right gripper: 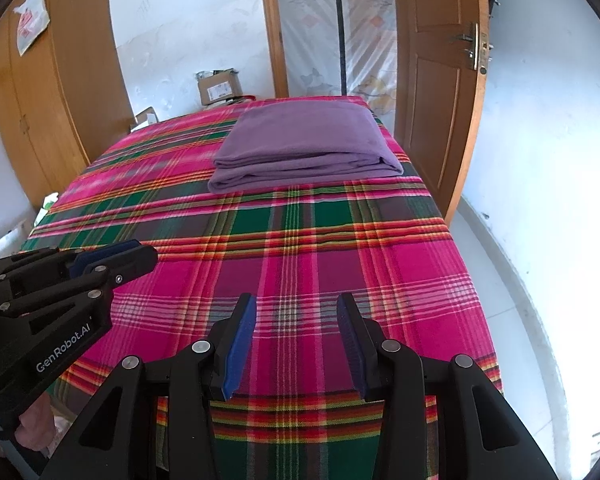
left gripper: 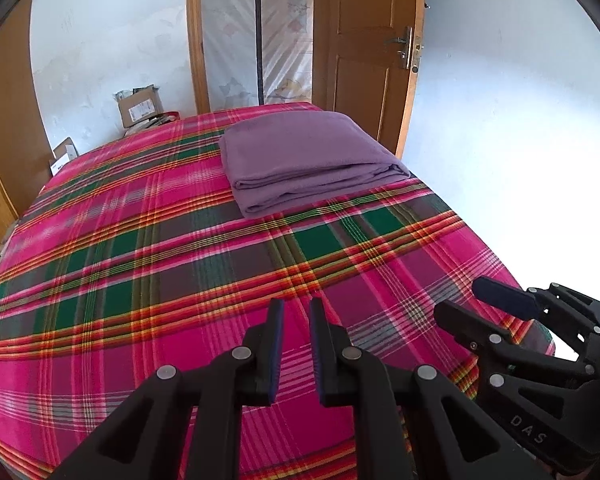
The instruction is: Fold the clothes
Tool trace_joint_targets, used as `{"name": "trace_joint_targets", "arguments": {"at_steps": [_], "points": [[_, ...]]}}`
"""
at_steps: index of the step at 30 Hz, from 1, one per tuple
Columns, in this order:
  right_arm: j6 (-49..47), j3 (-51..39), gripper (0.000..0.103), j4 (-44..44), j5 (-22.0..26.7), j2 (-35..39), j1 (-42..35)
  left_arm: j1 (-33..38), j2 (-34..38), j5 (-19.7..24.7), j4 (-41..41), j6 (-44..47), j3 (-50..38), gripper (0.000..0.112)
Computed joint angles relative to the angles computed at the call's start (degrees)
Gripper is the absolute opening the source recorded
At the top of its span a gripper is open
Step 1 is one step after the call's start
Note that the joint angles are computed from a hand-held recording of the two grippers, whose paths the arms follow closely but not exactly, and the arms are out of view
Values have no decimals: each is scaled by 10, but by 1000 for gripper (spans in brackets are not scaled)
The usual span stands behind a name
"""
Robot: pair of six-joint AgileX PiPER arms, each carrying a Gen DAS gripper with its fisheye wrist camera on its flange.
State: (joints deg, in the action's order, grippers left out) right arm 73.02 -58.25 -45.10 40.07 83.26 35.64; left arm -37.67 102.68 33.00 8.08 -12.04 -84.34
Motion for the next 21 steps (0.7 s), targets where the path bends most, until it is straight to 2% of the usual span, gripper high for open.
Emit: {"name": "trace_joint_targets", "arguments": {"at_steps": [21], "points": [[-6,-2,44,9,4,6,-3,4,5,0,-43,31,-1,12]]}}
